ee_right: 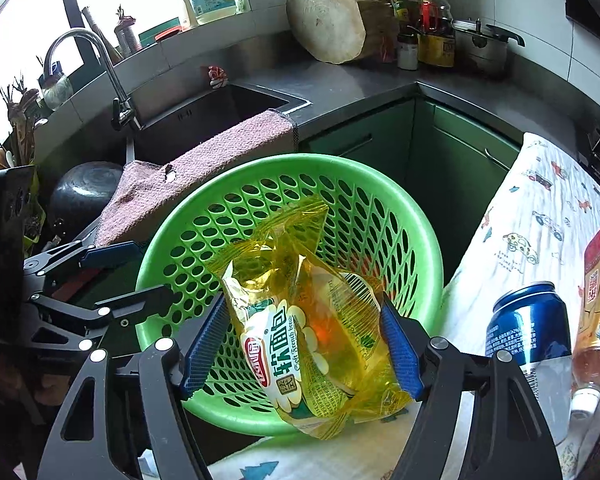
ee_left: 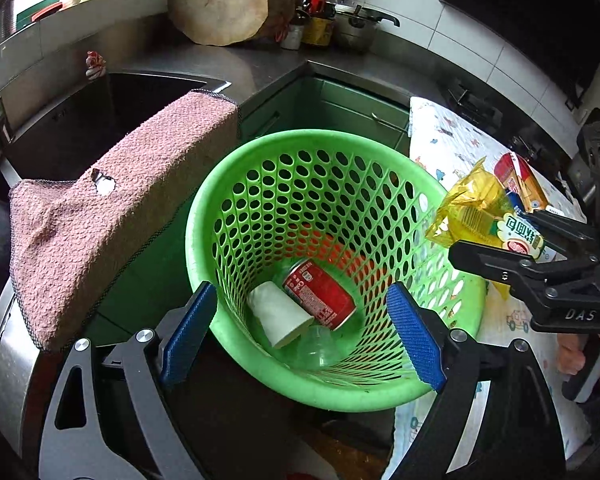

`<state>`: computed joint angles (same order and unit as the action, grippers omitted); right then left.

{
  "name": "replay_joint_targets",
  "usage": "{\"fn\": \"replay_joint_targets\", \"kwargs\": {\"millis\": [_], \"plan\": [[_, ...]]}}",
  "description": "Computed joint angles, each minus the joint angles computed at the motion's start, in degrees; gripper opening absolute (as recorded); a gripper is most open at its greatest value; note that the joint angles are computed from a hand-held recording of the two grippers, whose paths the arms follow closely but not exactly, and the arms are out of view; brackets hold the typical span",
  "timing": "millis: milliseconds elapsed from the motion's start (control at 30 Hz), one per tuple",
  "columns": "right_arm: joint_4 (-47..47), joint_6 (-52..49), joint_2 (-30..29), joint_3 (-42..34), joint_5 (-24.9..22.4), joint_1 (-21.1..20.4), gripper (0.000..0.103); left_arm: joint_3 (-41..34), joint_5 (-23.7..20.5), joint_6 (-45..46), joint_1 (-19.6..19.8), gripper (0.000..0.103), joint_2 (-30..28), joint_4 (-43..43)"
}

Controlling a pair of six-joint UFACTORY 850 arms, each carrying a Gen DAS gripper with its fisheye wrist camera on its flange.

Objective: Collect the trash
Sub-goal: 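Open the right gripper to drop the yellow snack bag into the basket, then grasp the orange snack wrapper with the right gripper and lift it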

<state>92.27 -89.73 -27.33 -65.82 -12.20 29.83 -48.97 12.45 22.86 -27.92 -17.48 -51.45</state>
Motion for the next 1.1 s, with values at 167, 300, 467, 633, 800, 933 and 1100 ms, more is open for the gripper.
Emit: {"fn": "replay_joint_targets", "kwargs": {"millis": [167, 300, 467, 633, 800, 933, 1100], "plan": [[4.55, -3.62, -0.77, -0.48, -1.85, 0.1, 0.085, 1.34, 0.89, -0.25, 0.02, 0.087, 1.65, -0.48], [8.74, -7.63, -0.5, -0.09, -2.23, 0.27, 0.088, 1.93, 1.13, 2.42, -0.12, 0.087, 2.36, -3.32], [14.55, -13.67, 1.77, 2.2, -2.1, 0.17, 0.088, 2.3, 1.27, 2.89, -0.32, 0.088, 3.01, -4.08], [24.04, -23.06, 5.87, 6.82, -2.1, -0.93, 0.088, 1.88, 1.6, 5.01, -1.43, 0.088, 3.25, -6.02], [32.27, -31.06, 10.65, 12.33, -2.27, -2.99, 0.088, 0.77, 1.74, 8.86, -3.1, 0.089, 2.88, -9.66], [38.84, -37.9, 15.09, 17.02, -1.96, -5.37, 0.088, -0.55, 1.64, 10.45, -4.59, 0.089, 2.1, -10.86], [42.32, -40.97, 20.17, 21.29, -1.8, -9.61, 0.088, -2.26, 1.67, 12.89, -6.59, 0.09, 0.9, -12.5]]}}
